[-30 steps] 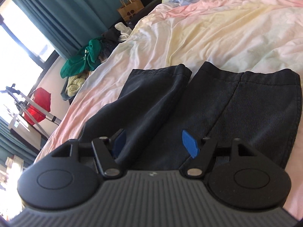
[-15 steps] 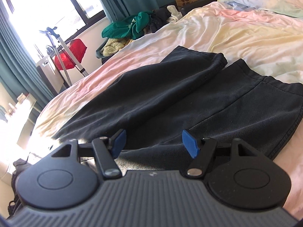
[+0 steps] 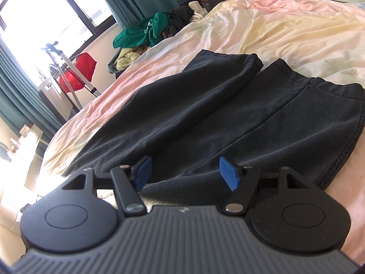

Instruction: Fold clothes

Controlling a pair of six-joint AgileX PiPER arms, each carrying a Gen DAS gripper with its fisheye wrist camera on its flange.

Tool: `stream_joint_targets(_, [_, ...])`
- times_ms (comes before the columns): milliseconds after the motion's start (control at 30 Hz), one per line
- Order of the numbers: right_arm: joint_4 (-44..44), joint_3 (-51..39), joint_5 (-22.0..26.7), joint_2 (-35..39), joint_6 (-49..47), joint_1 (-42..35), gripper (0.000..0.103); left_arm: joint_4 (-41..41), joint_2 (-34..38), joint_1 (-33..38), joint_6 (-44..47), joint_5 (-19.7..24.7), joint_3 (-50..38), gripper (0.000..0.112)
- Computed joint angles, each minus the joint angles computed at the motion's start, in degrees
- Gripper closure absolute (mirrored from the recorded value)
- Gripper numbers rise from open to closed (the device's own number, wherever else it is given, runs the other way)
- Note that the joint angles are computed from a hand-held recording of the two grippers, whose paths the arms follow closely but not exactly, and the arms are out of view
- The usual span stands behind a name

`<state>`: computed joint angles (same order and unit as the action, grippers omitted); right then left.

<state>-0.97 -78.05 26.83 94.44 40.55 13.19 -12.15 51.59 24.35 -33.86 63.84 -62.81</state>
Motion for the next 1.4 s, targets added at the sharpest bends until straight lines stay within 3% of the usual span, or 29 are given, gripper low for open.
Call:
stream_joint_targets(100, [1.38,-0.01,0.12,0.08,-0.96,-0.48,0.034,-5.67,0.90,8.50,4.64,2.48,1.51,0.014])
stream_joint_targets(233, [2.42,0.11,0.04,0.31,-1.29,-0.94,0.034,-6.11,4.33,12.92,5.85,2.92,3.17,0.018])
stream_joint_targets(433, [2.29,0.11,0.12,0.53,-0.44,-1.06,0.034,-10.13,7.96,15.48,8.20,-1.88,5.21,0.018])
stream_joint_targets(500, [1.74,0.09,0.08,0.68,0.41,-0.98,0.034,-15.60,7.62,17.52,12.54,-4.76,7.03,0.022])
stream_joint_targets(567, [1.54,-0.28,0.43,0.99,1.10,-1.08,0.034,-24.53,7.11,21.34,19.70,-6.26,9.70,0.034])
stream_joint_targets(633, [-0.33,-0.65,0.69,1.35,3.21,-0.81,0.034,-35.54,6.53,26.30,29.37,-5.98,13.25,0.034])
stream_joint_targets(700, [-3.93,-0.60,0.68,1.48,8.20,-0.32,0.034,-42.04,6.48,29.35,35.49,-4.72,15.62,0.025])
stream_joint_targets(867, [-2.31,-0.48,0.44,1.92,9.39,-1.49,0.034,-35.02,8.36,25.83,30.48,-4.97,14.67,0.032])
stream_joint_targets(1000, [-4.88,0.40,0.37,1.53,13.71,-2.11,0.034,-38.97,7.90,28.71,33.67,-3.89,16.31,0.033])
stream_joint_targets(1133, [-18.25,4.28,-0.27,-0.77,33.46,-3.28,0.034,-42.89,7.88,31.63,37.58,-2.00,17.83,0.034])
stream_joint_targets(1233, [-29.69,7.32,2.03,-3.03,50.65,-4.31,0.034,-44.90,7.74,33.74,39.55,-0.55,18.99,0.035])
stream_joint_targets(1333, [-40.58,9.47,9.06,-3.91,67.78,-4.33,0.034,-46.39,7.24,36.13,40.53,1.25,20.21,0.037])
stream_joint_targets(1400, [-43.97,10.70,13.18,-3.89,74.10,-4.92,0.034,-47.31,6.85,37.81,40.99,2.55,21.02,0.038])
